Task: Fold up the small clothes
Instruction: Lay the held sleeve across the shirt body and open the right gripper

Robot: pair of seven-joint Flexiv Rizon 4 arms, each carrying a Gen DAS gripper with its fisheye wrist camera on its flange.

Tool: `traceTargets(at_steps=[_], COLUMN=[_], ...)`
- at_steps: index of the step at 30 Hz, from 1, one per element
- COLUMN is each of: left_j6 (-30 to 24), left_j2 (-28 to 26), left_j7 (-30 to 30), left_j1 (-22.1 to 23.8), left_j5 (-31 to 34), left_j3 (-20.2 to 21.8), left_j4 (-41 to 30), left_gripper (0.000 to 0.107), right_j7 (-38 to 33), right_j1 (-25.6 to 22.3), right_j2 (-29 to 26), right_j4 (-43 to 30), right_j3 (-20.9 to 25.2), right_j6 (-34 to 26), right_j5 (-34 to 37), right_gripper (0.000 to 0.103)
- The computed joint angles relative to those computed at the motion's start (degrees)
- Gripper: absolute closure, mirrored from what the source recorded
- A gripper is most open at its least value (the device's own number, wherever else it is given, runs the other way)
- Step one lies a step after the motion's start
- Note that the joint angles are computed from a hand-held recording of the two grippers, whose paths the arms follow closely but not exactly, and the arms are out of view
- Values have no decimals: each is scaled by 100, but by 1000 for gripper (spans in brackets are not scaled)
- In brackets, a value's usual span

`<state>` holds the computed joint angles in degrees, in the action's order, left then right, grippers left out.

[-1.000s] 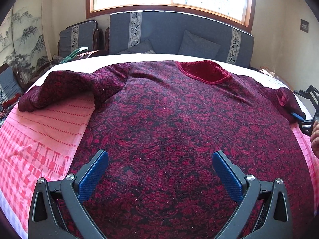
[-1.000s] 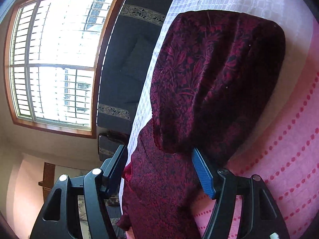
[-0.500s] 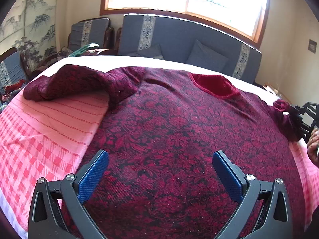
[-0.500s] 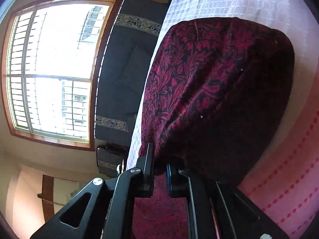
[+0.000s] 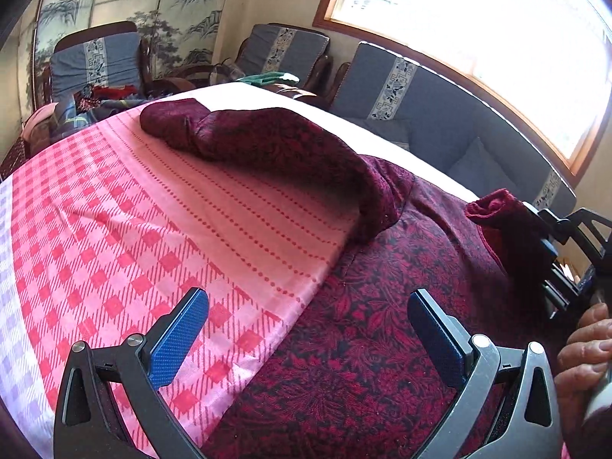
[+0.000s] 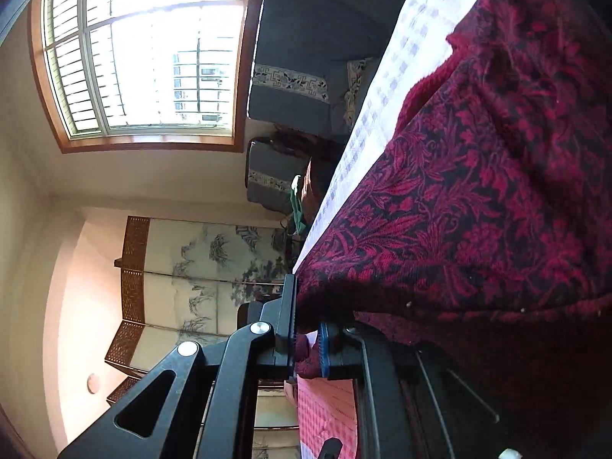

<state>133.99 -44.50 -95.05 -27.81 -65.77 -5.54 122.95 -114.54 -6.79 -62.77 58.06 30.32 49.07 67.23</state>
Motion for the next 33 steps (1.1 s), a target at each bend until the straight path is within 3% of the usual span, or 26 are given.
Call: traceTargets(at_steps=[4,10,13,15,19,22,25,27,29,31,33], left_j6=[-54,-128,-126,-109,-72,-74,-84,-99,-129,-27,50], left_j2=[42,29,24,8,10,10,2,6,25,51,129], left_j7=[-636,-718,-712,-679,-681,-643,-610,-721,-996,-1418,-1690], left_j1=[215,71,42,7,-6,-13,25,135,391,785,1103], left_j5=[536,609,616,548,496,485,617,939,1605,2624,3486], left_j3=[-15,150,191,211,188,179,177,157,99,8,-62], left_j4=[200,188,178,151,163,157,137,164,234,341,389], left_gripper=[4,4,4,4,4,4,4,4,4,4,4], right_j7=[77,214,728,952,410,-423,-939,-866,-475,-61,-47], right_j1=[311,365,442,402,161,120,253,658,1176,1555,1491], right_j2=[-167,-440,-497,-472,181,932,1463,1626,1590,1420,1241], right_j4=[-83,-278,-266,-188,751,1558,2052,2314,2527,2613,2612], right_j3=[-48,56,-67,-102,-173,-412,-770,-1274,-1965,-2600,-2673], right_j6=[39,-197,-591,-1013,-1226,-550,575,1648,2482,2851,2965], right_j5=[-146,-256,-509,-706,-982,-1183,-1486,-2057,-2754,-3330,-3586], right_gripper=[93,92,86,77,67,67,67,73,83,89,91])
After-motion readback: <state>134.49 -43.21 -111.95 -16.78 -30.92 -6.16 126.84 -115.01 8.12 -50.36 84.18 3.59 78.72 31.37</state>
